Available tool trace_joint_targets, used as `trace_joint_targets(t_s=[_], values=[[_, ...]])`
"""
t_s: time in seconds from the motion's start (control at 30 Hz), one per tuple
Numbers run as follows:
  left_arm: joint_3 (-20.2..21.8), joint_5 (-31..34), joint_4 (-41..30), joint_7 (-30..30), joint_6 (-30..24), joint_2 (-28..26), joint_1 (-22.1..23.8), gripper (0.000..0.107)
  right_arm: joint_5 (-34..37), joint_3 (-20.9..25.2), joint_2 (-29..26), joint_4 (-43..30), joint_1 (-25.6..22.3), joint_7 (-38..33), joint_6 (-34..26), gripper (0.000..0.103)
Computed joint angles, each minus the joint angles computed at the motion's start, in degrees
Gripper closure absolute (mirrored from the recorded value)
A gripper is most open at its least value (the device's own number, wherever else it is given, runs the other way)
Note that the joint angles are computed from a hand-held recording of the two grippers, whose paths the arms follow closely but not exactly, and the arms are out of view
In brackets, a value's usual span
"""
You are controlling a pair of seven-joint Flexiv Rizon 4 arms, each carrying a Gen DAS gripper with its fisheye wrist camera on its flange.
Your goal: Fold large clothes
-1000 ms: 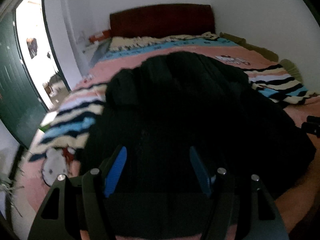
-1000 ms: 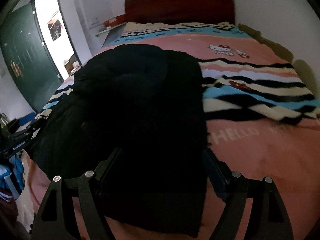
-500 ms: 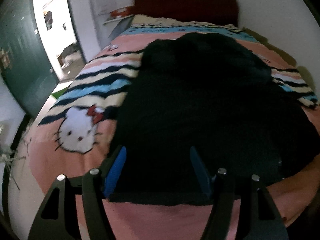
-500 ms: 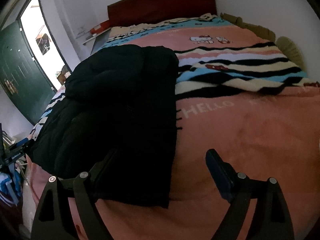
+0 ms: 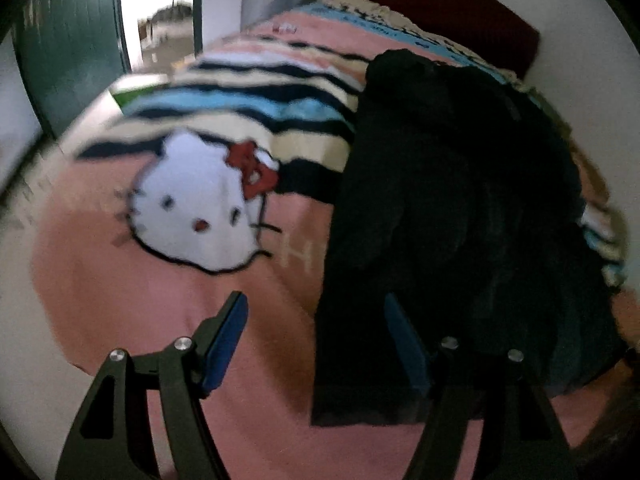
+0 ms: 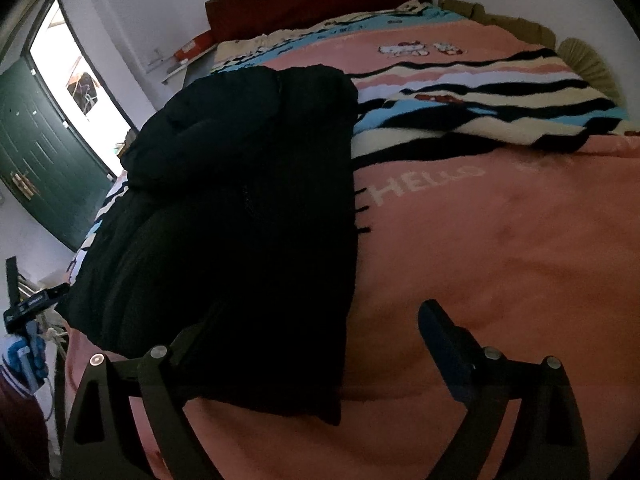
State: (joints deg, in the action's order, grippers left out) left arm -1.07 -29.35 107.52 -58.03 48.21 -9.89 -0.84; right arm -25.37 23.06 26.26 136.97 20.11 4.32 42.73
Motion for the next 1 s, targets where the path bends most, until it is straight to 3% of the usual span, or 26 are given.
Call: trace_joint_targets(t_s=[0.17, 0.43, 0.63, 0.73, 0.8, 1.0], values=[[-1.7, -9.7, -0.2, 3.1, -7.0, -2.0, 1.5, 0.038, 1.2, -1.1, -1.1, 1.0, 0.0, -0.4, 3.6, 0.009], [-2.2, -16.2, 0.5, 7.1, -15.9, -2.8, 1.7, 0.037, 3.5, -2.9, -4.1, 2.9, -0.7, -1.3, 12.4, 0.008], [-2.2, -20.4, 1.7, 9.3, -17.2, -2.7, 1.1, 0.037, 3.9, -3.6, -6.5, 4.4, -1.6, -1.3, 22.3, 0.006], [-2.1, -23.3, 3.0, 11.3, -18.2, -1.8, 1.0, 0.038, 3.1, -3.6, -8.1, 5.4, -2.7, -1.1, 29.4, 0.017], [-2.1, -24.6, 3.3, 12.4, -18.9, -1.4, 0.7, 0.039, 2.4, -3.4, -9.2, 5.9, -3.6, -0.5, 33.5, 0.031], [-1.9, -26.3, 3.9, 13.9, -19.9, -0.7, -0.3, 0.039, 3.0, -3.4, -9.7, 6.8, -4.5, -0.7, 37.0, 0.038]])
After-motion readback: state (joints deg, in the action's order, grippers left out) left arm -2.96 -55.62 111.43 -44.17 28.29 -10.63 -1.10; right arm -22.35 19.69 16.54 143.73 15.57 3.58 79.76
